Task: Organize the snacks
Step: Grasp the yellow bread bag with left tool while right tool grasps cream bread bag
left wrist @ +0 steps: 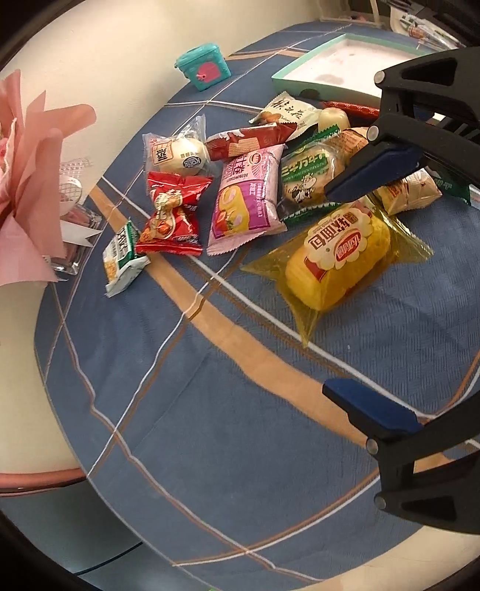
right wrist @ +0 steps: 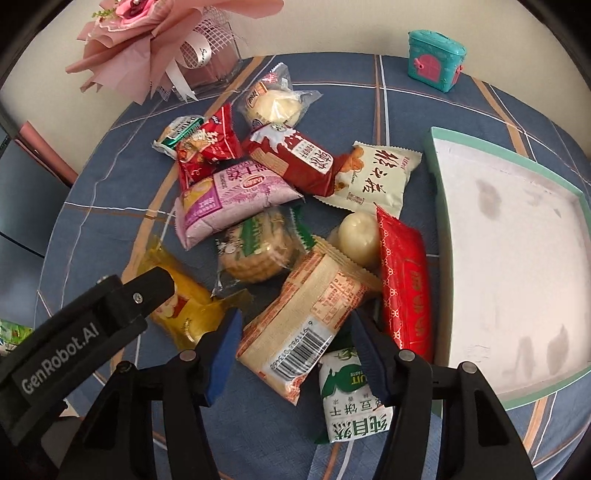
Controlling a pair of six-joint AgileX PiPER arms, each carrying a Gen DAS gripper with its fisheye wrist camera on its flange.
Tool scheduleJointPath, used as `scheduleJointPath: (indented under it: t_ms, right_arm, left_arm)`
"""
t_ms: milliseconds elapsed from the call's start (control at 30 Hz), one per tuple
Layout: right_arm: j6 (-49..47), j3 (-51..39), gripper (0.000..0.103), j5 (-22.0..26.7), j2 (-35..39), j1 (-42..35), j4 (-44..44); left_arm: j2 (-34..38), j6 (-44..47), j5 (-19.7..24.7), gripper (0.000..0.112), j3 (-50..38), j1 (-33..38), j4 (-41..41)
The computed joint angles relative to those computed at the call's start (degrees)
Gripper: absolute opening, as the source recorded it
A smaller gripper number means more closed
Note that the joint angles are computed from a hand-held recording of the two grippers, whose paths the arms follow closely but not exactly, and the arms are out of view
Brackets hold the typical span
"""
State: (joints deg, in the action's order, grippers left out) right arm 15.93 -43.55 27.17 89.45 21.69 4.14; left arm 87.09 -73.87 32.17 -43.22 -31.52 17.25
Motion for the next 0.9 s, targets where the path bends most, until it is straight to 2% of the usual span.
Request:
scheduleJointPath:
  t_ms: [133,233,333,467,600,733,900]
  right_arm:
    - [-0.08,-0.19,0.056,-0.29,1.18,-0.16,0.17]
    - [-4.16,0.33,0.054,-0.56,1.65,-1.49,4.12]
    - [-5.69,0.65,0.052,-0.52,1.49,-2.10,5.42]
    - [-7.15,0.91,0.051,-0.94,2.17,-2.34,6.64]
    - [-9.84,1.25,0.051,-1.29,2.68,-3.03,8.77]
    - [-10.28,1.73,0.046,-1.89,2.49,-2.93,9.29]
    - [-13.84,1.76,0.042,-0.22,1.36,-4.45,12.72]
  left_arm:
    - [2.01,4.23,-2.58,0.090,-0.17,0.96,-4.41]
    - [3.78,7.90,-5.17,0.084,0.22,1.90,-8.74]
    - [5.12,11.59,-7.79,0.073,1.01,2.68,-12.74]
    - [5.51,11.70,-8.82,0.059,1.11,2.16,-12.62]
    - [5.98,8.85,-7.86,0.051,0.35,0.74,-9.59]
    - [5.82,6.21,-6.12,0.049,-0.79,-0.33,-7.16]
    - [5.26,2.94,-3.15,0.047,-2.54,-1.92,-4.14]
